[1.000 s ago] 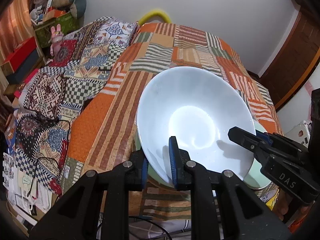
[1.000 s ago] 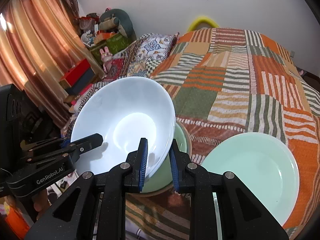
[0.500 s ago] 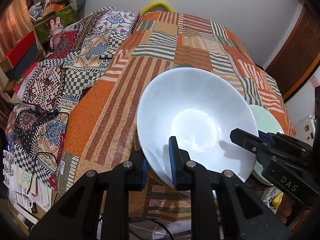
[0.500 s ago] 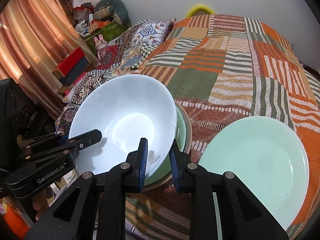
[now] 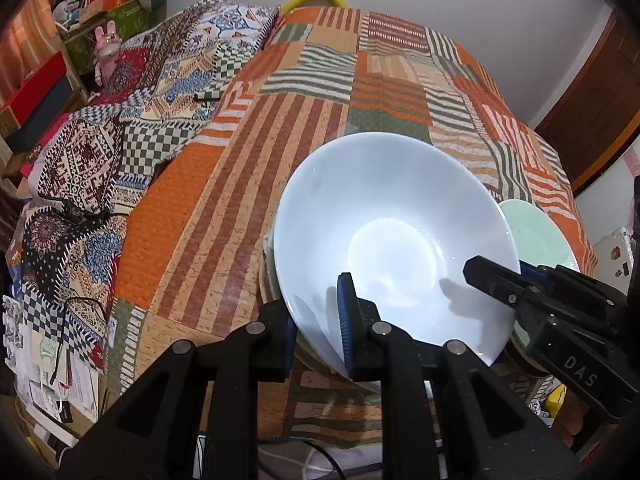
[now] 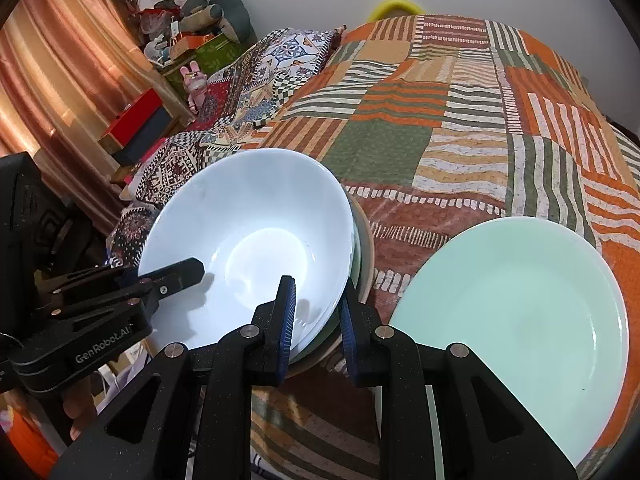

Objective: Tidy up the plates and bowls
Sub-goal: 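Lower the white bowl into the mint-green bowl, holding it with both grippers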

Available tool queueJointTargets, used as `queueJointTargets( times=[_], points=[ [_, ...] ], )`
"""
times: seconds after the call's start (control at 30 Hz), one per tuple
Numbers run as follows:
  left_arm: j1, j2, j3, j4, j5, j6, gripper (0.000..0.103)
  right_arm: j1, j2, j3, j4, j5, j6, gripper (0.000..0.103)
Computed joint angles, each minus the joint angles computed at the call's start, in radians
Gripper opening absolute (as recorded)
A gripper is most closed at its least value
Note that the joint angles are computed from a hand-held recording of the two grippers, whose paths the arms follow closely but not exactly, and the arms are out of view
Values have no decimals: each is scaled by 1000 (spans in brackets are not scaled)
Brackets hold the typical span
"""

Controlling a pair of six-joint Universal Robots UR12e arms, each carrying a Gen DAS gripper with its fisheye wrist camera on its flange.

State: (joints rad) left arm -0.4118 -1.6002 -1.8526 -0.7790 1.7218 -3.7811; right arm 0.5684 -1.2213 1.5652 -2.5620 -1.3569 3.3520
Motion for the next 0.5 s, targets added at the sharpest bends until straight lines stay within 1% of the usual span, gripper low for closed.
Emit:
queueJointTargets(
  times=[0.1,0.2,0.27,0.4,0.5],
  points=[
    [5,-8,6,-13,-18,-8,18,-2,0,1,-1,-3,1,20],
    [-5,-15,17,-29,12,5,18,-4,-1,3,-2,2,-1,20],
    [-6,-16,19,-34,11,4,18,-4,-1,4,-4,-1,-4,20],
    [2,-8,17,-43,-17,-12,20,-2,-1,4,-9,-3,-3,20],
    [-5,-8,22,-49,-4,-3,22,-1,-1,5,-12,-7,-7,20]
  ],
)
